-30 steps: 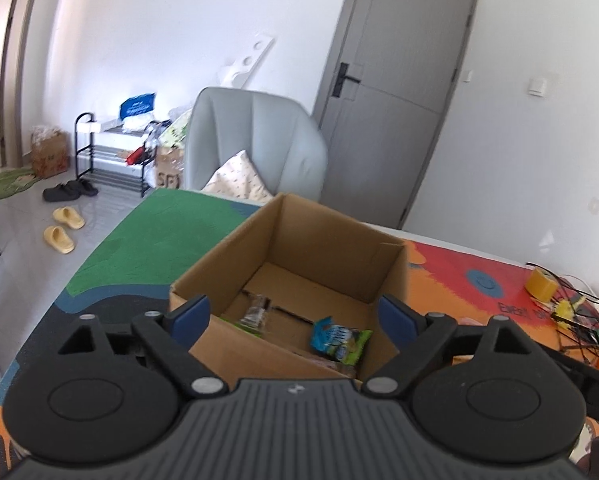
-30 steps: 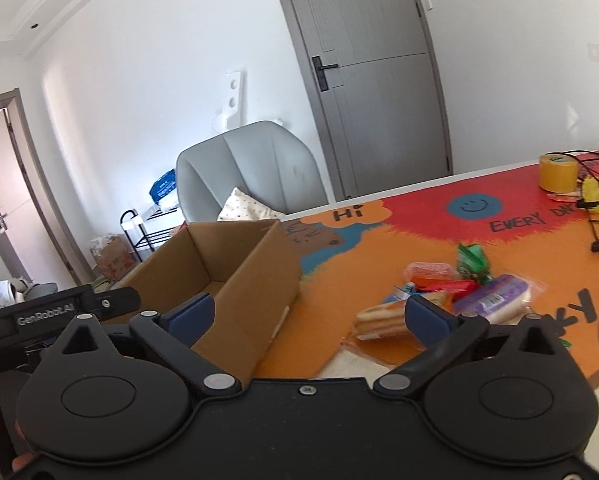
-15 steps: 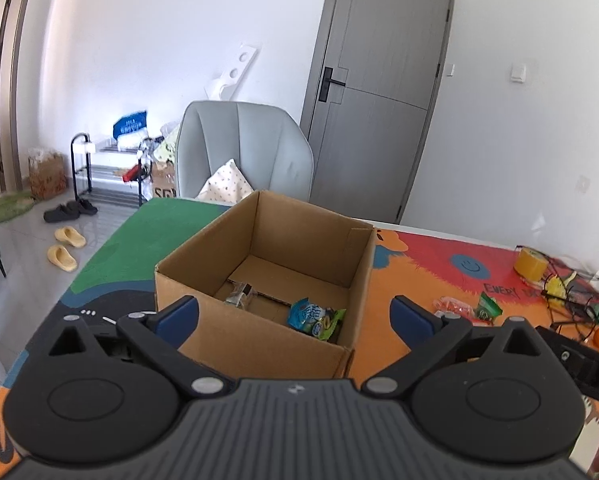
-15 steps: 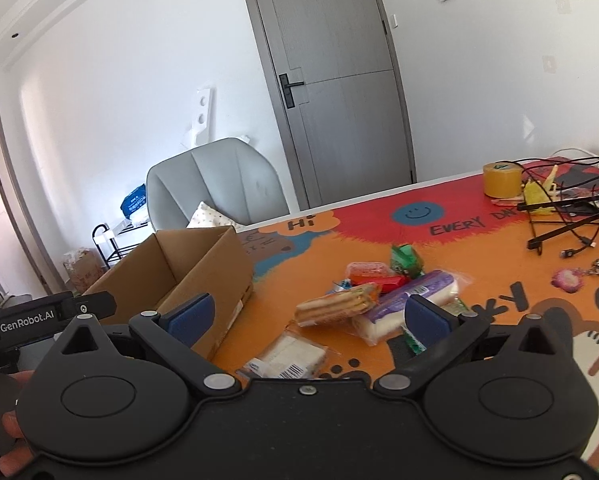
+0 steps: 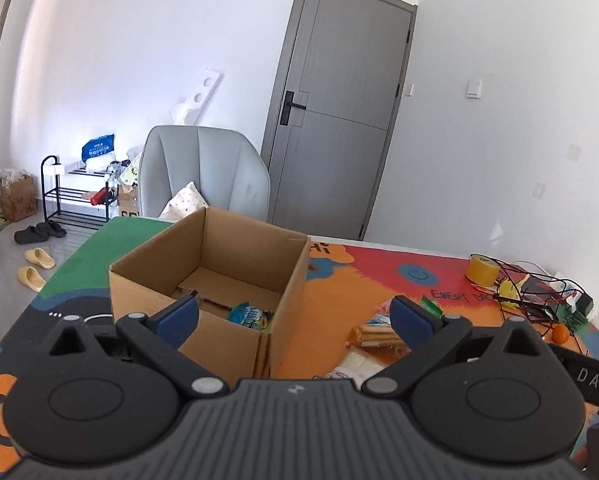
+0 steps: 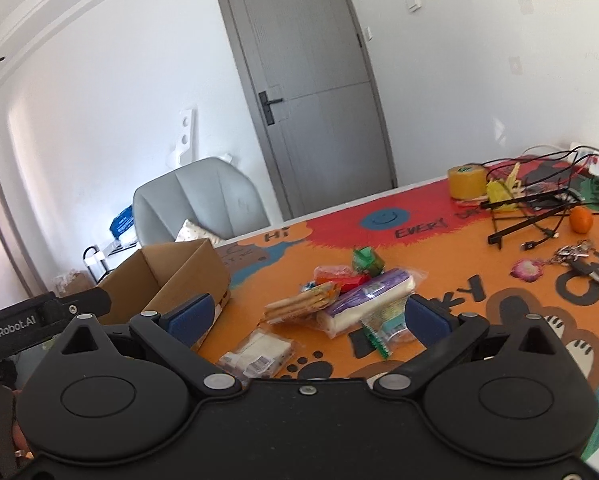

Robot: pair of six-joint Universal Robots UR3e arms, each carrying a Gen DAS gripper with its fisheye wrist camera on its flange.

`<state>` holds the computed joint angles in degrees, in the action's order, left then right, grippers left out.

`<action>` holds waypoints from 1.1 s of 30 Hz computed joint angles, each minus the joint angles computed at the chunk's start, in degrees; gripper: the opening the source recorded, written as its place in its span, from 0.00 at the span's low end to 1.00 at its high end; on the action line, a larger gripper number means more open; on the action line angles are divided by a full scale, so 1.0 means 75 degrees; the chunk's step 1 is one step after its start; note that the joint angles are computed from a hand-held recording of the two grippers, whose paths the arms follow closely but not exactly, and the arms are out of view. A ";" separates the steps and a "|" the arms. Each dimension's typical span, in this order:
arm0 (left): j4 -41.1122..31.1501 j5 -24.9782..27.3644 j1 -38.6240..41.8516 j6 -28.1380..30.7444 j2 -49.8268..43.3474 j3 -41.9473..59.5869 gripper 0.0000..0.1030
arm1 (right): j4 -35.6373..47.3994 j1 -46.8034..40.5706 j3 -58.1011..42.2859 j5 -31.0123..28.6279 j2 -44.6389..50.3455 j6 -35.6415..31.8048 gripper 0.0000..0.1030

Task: Organize snacks
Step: 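Withdraw both grippers from the box back toward the snack pile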

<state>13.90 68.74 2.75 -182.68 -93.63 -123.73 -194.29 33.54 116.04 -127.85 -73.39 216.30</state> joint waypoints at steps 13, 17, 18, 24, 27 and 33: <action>0.0367 0.0887 -0.0729 -0.0042 -0.0145 -0.0018 0.98 | -0.0792 -0.0237 0.0990 0.0063 -0.0280 0.0177 1.00; 0.0024 0.0922 -0.0922 0.0200 -0.0206 0.0149 0.98 | -0.0873 -0.0285 0.1169 -0.0011 -0.0262 0.0195 1.00; -0.0021 0.0791 -0.0914 0.0234 -0.0216 0.0150 0.98 | -0.0940 -0.0318 0.1247 0.0030 -0.0264 0.0190 1.00; 0.0021 0.1138 -0.1438 0.0433 -0.0666 0.0350 0.98 | -0.1310 -0.0564 0.1704 0.0235 -0.0249 0.0202 1.00; 0.0114 0.1289 -0.1678 0.0483 -0.0982 0.0493 0.98 | -0.1454 -0.0690 0.1891 0.0314 -0.0163 0.0300 1.00; 0.0298 0.1499 -0.1968 0.0383 -0.1617 0.0809 0.96 | -0.1510 -0.0965 0.2006 0.0476 0.0010 0.0202 1.00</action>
